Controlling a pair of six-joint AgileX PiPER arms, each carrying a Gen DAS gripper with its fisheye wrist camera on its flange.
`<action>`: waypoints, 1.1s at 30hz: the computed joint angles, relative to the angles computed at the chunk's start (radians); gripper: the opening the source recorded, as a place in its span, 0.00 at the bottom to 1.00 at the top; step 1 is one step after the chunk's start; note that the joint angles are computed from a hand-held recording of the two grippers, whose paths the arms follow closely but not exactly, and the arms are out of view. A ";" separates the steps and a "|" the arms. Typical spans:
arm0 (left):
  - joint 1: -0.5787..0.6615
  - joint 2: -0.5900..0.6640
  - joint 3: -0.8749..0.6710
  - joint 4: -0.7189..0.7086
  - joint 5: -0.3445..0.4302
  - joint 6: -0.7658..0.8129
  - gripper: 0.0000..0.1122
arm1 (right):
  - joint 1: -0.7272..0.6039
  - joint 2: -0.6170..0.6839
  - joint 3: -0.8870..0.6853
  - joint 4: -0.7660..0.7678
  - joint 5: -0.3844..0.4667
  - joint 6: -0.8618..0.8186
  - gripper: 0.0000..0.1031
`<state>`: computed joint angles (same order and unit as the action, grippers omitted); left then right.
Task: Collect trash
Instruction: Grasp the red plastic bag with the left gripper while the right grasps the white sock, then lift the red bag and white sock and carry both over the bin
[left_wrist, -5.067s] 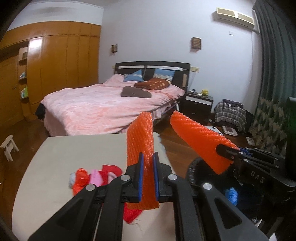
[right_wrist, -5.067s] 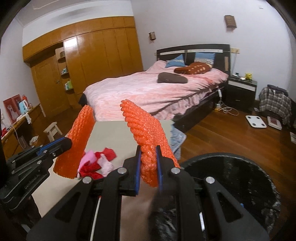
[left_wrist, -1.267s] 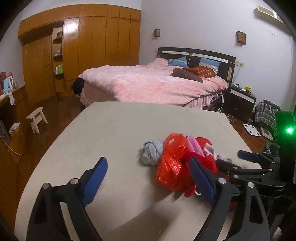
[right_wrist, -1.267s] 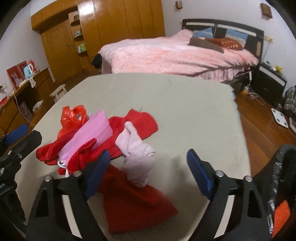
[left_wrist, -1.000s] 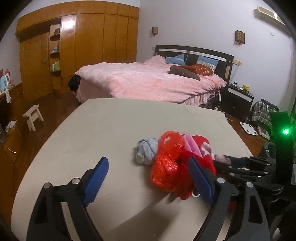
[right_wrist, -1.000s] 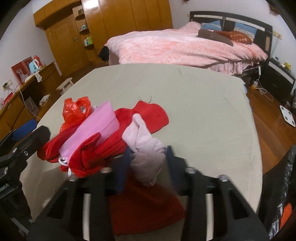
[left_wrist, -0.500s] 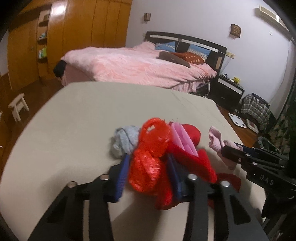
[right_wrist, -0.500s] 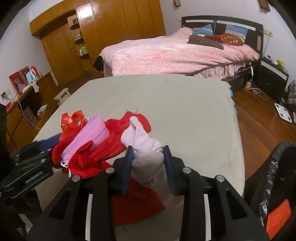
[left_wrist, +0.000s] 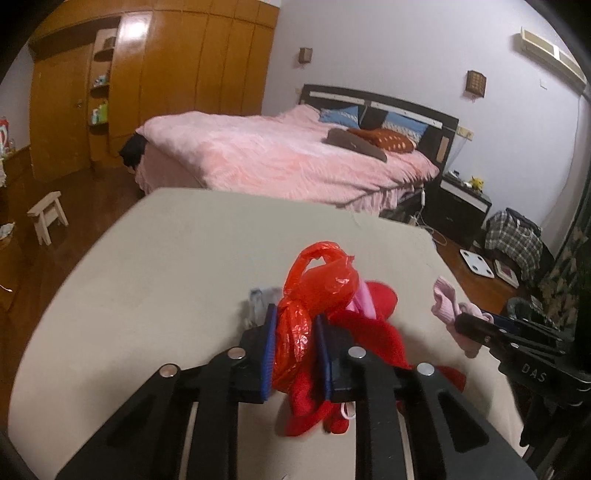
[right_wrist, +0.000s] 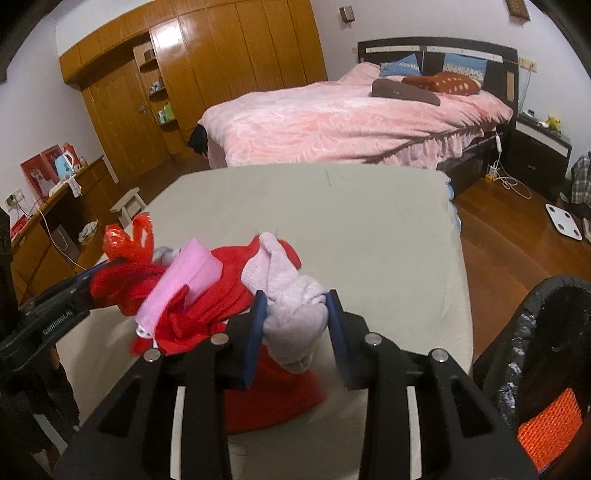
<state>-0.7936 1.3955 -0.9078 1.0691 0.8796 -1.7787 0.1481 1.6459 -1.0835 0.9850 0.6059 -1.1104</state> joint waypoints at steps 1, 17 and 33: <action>-0.011 -0.013 -0.002 0.001 0.025 0.003 0.18 | -0.001 -0.006 0.000 0.001 0.003 -0.001 0.31; -0.118 -0.058 -0.028 -0.018 0.174 0.001 0.18 | -0.025 -0.111 0.029 -0.008 0.055 0.003 0.31; -0.093 -0.024 0.058 -0.075 0.015 -0.031 0.20 | 0.008 -0.084 0.083 -0.036 0.014 -0.005 0.31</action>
<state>-0.8868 1.3717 -0.8502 0.9937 0.8946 -1.8095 0.1563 1.5615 -1.0002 0.9490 0.6204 -1.1149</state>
